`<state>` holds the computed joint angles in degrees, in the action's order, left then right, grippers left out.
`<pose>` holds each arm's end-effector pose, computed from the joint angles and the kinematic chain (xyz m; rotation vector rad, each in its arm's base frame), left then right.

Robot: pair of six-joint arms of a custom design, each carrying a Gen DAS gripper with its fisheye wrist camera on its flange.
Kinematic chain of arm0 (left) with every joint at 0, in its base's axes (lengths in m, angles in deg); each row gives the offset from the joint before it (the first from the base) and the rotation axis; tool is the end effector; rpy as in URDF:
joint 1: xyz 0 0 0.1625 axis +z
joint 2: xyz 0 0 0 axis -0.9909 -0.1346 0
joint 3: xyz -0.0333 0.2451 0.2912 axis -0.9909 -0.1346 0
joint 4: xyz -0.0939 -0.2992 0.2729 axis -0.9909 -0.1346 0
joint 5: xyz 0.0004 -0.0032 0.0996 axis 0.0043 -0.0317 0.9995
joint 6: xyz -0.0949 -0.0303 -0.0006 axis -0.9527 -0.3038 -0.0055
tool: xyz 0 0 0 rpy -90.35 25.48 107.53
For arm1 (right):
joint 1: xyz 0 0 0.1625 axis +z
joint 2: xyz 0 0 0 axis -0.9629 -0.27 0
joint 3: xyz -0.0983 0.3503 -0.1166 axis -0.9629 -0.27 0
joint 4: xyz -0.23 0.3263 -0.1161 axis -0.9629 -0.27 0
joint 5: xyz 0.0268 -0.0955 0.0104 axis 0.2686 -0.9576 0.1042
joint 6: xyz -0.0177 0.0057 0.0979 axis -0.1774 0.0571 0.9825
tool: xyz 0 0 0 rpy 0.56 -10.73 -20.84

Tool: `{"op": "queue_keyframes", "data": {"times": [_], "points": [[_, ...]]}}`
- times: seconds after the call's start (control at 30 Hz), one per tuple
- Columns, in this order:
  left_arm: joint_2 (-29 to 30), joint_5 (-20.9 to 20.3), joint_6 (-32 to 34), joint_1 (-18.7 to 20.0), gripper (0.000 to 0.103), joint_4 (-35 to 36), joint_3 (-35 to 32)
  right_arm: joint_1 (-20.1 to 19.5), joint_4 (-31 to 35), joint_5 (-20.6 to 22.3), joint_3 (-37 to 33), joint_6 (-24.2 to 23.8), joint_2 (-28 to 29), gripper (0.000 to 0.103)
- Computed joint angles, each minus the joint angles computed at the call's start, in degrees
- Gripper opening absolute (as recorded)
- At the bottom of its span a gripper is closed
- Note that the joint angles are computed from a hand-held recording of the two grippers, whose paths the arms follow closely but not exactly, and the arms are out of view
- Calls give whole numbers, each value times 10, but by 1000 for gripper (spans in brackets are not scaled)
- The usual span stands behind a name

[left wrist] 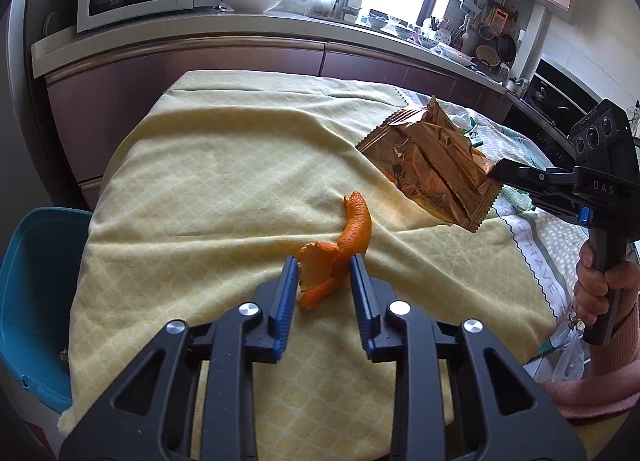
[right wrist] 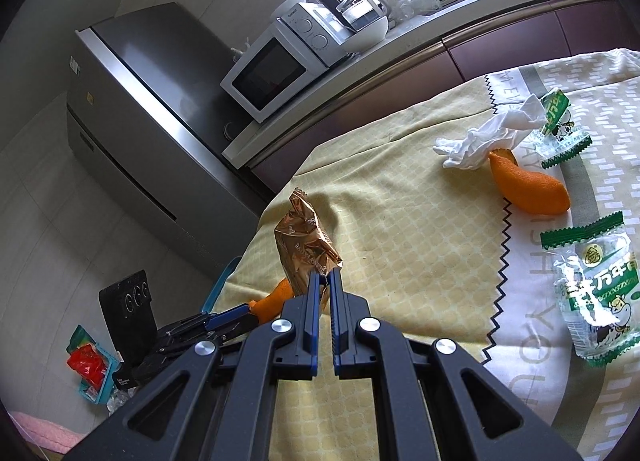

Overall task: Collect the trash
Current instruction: 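Carry the brown wrapper and orange peel over the teal bin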

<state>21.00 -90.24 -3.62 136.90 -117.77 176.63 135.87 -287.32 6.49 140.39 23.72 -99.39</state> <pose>-0.2485 -0.6096 -0.0757 1.4431 2.6030 -0.3363 -0.0483 -0.4246 0.2451 -0.1413 -2.5839 1.5260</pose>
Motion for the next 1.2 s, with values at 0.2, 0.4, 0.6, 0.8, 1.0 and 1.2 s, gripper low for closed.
{"op": "queue_keyframes", "data": {"times": [0.2,0.4,0.6,0.8,1.0,1.2], "points": [[-10,3,0,-1,3,-15,19,10,11,-1,-15,-4,12,4],[-15,-8,9,0,3,-7,23,22,19,-7,-25,-5,22,4],[1,-23,3,9,17,35,-9,25,20,-15,-25,-2,24,4],[5,-35,-1,13,8,44,-18,26,22,-17,-28,1,27,4],[-7,-25,5,6,3,10,6,33,23,-14,-34,-2,32,4],[-31,-11,6,3,3,-27,34,41,27,-6,-42,-2,39,4]]}}
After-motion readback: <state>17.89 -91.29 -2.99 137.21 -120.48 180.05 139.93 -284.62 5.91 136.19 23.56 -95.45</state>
